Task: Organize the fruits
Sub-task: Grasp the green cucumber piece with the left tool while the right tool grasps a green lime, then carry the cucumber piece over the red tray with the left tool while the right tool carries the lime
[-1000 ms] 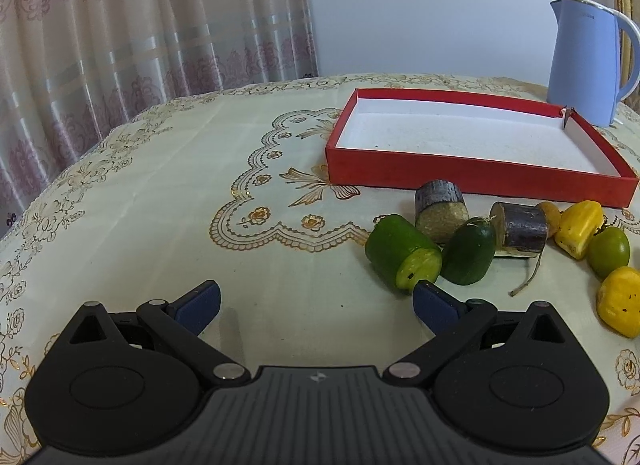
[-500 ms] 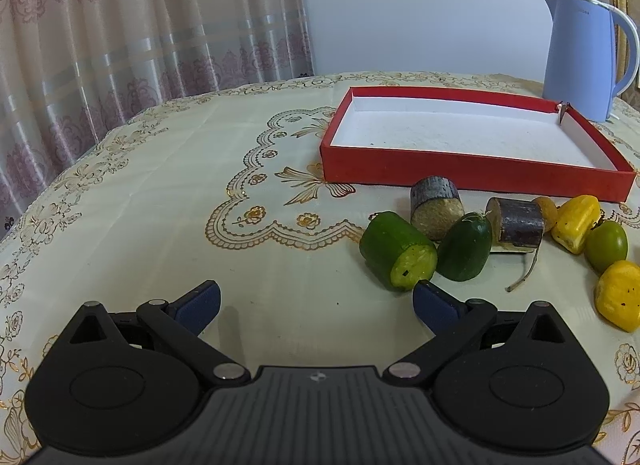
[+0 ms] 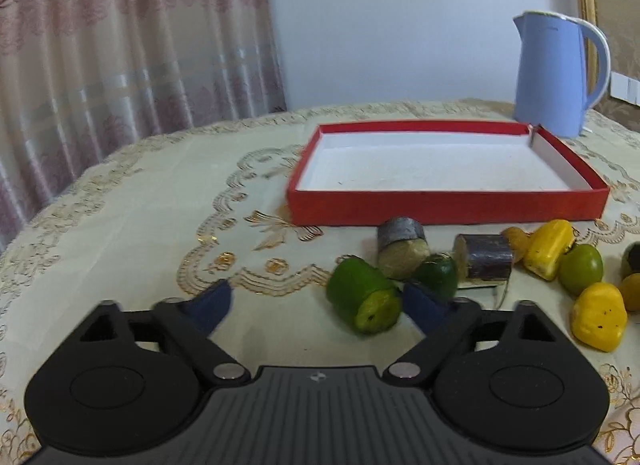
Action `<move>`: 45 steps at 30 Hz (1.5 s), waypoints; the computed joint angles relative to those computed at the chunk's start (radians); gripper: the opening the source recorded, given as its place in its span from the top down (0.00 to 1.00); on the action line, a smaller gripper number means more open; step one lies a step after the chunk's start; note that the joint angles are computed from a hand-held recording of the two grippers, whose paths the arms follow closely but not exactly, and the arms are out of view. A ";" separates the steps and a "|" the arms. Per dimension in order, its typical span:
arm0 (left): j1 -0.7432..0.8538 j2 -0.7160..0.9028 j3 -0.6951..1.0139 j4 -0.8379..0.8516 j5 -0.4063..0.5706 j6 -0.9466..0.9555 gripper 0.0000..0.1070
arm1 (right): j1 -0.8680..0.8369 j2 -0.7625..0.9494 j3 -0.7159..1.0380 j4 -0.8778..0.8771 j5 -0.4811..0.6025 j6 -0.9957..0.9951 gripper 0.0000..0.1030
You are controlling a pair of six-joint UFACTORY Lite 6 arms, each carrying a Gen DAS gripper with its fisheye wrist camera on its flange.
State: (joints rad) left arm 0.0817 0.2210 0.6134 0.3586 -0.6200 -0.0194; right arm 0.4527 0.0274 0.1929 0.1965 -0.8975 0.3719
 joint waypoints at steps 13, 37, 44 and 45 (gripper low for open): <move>-0.011 0.069 0.100 0.208 0.074 -0.155 0.55 | 0.007 -0.024 -0.039 -0.006 -0.039 0.008 0.70; 0.037 0.081 0.128 0.400 0.043 -0.326 0.70 | 0.134 -0.094 -0.061 0.212 0.015 -0.176 0.70; 0.073 0.039 0.089 0.455 -0.001 -0.360 0.70 | 0.178 -0.144 -0.027 0.317 0.070 -0.306 0.70; 0.079 0.031 0.086 0.466 -0.008 -0.370 0.70 | 0.177 -0.147 -0.017 0.325 0.076 -0.324 0.70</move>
State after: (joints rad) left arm 0.1605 0.2523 0.6990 0.8242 -0.6277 -0.3892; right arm 0.6301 -0.1192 0.1760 0.5217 -0.8214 0.0477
